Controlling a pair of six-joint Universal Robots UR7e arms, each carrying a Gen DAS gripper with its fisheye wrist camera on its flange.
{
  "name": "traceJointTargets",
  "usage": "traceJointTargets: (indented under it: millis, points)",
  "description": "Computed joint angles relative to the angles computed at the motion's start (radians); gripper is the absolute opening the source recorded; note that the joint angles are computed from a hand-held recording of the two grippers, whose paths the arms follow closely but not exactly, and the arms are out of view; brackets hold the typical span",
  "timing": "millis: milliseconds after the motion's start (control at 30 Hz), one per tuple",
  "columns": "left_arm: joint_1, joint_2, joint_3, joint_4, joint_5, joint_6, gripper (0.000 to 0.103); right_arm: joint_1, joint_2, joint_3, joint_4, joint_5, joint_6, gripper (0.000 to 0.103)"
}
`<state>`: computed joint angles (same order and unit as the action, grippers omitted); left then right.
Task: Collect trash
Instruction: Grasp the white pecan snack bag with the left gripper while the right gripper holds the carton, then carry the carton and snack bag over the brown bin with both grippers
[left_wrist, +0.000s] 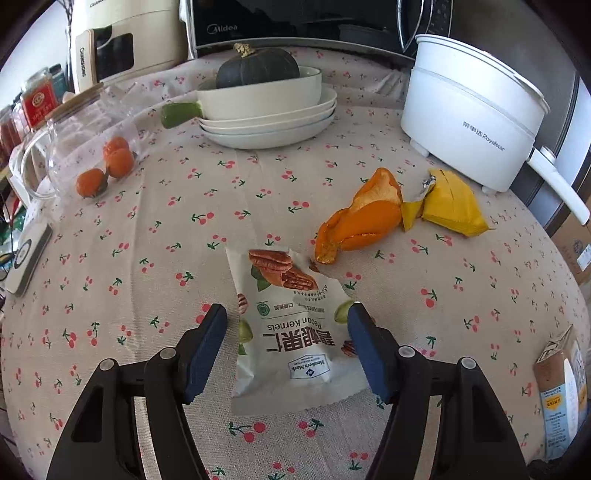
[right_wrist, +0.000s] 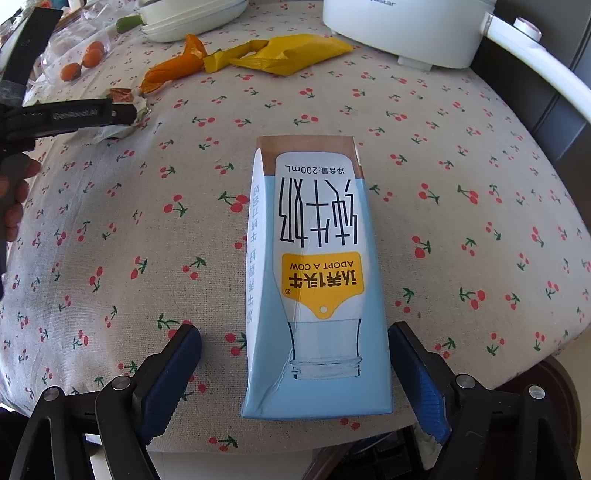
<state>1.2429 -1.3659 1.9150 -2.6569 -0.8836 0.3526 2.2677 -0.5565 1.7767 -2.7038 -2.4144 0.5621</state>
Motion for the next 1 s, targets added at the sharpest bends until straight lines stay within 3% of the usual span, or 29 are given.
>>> traceJointTargets:
  millis: [133,200,267,433,533,700,1000]
  points:
    - [0.001,-0.018,0.023,-0.022,-0.017,0.043,0.048,0.002,0.001,0.004,-0.010,-0.001,-0.007,0.086]
    - [0.010,-0.035,0.019,0.004,-0.047,0.028,0.037,0.006,0.000,0.007,-0.014,-0.003,-0.009,0.086]
    - [0.019,-0.050,0.010,0.049,-0.072,0.005,0.032,0.010,-0.001,0.010,-0.012,-0.006,-0.002,0.086]
    - [0.018,-0.097,0.024,0.115,-0.080,-0.012,0.028,0.022,-0.001,0.004,0.018,-0.020,0.035,0.085]
    - [0.013,-0.130,0.035,0.160,-0.085,-0.026,0.027,0.027,-0.001,-0.002,0.034,-0.027,0.053,0.078]
    - [-0.003,-0.194,0.069,0.231,-0.095,-0.036,0.026,0.030,-0.012,-0.003,0.056,-0.043,0.134,0.054]
    - [-0.058,-0.329,0.144,0.352,-0.115,-0.076,0.025,0.057,-0.012,-0.014,0.055,-0.059,0.197,0.053]
